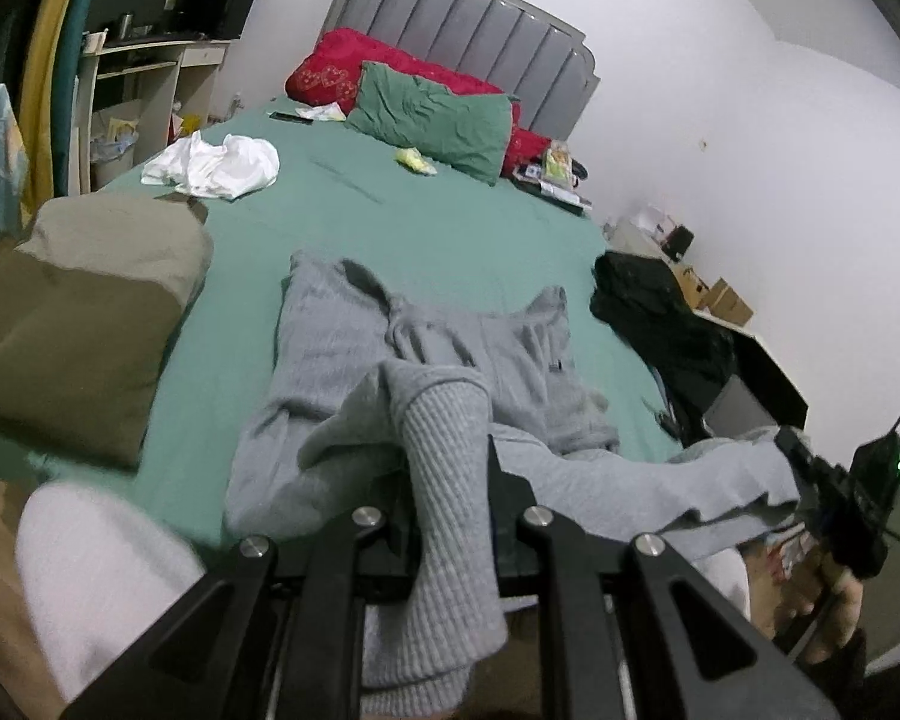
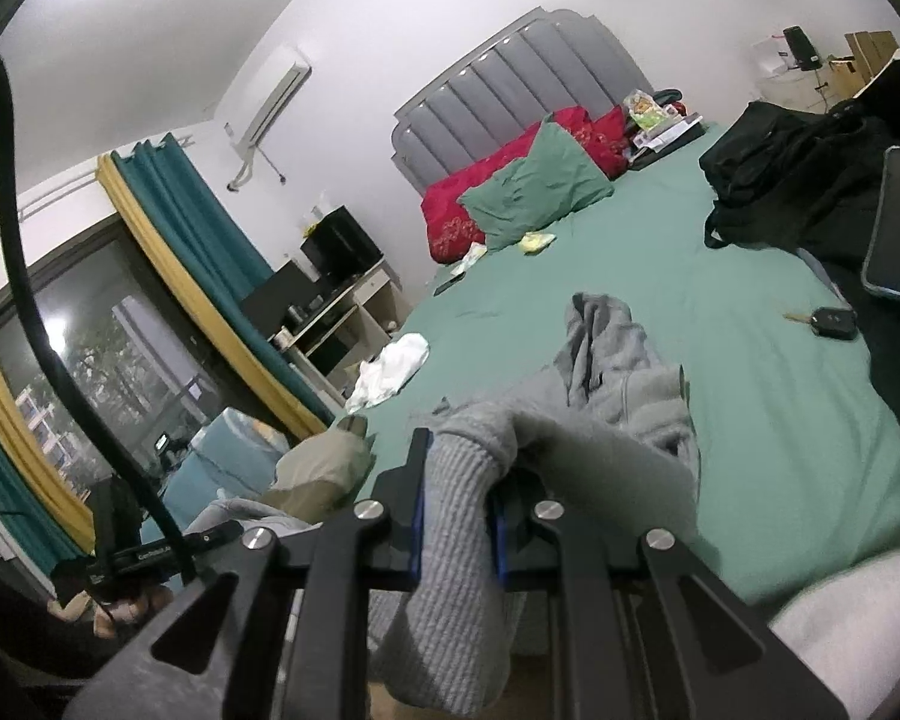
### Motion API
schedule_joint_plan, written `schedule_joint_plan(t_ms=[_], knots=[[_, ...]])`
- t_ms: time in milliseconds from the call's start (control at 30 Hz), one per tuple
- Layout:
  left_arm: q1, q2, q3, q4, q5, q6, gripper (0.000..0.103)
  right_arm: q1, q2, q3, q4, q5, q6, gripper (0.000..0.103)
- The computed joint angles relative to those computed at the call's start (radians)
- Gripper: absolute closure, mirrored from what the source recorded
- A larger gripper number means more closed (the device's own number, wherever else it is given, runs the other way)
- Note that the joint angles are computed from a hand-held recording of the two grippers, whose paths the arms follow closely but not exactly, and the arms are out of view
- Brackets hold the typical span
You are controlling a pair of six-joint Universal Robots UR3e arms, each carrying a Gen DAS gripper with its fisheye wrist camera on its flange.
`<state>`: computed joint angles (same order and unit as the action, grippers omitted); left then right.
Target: Fold large clothes
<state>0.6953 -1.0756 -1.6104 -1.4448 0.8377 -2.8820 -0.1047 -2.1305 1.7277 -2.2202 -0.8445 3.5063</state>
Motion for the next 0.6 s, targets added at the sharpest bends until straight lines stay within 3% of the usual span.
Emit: schedule_joint_plan(t_ms=[33, 100, 233, 333, 433, 467, 600], knots=[[-0.035, -0.059, 0.007, 0.081, 0.012, -0.050, 0.090, -0.007, 0.058, -0.029, -0.013, 0.022, -0.010, 0.088], [-0.088, -0.157, 0.030, 0.195, 0.032, -0.118, 0.090, 0.066, 0.176, -0.063, -0.142, -0.077, 0.068, 0.088], [-0.202, -0.393, 0.141, 0.419, 0.103, -0.237, 0.090, 0.130, 0.421, -0.200, -0.285, -0.154, 0.114, 0.088], [-0.260, -0.598, 0.307, 0.503, 0.147, -0.293, 0.090, 0.177, 0.643, -0.357, -0.382, -0.211, 0.138, 0.088], [-0.293, -0.789, 0.518, 0.478, 0.164, -0.324, 0.090, 0.201, 0.878, -0.621, -0.325, -0.255, 0.142, 0.088], [-0.306, -0.865, 0.615, 0.457, 0.176, -0.327, 0.090, 0.201, 0.942, -0.723, -0.251, -0.265, 0.114, 0.088], [-0.347, -1.189, 1.033, 0.377, 0.214, -0.349, 0.087, 0.218, 1.299, -1.142, -0.187, -0.295, 0.129, 0.088]])
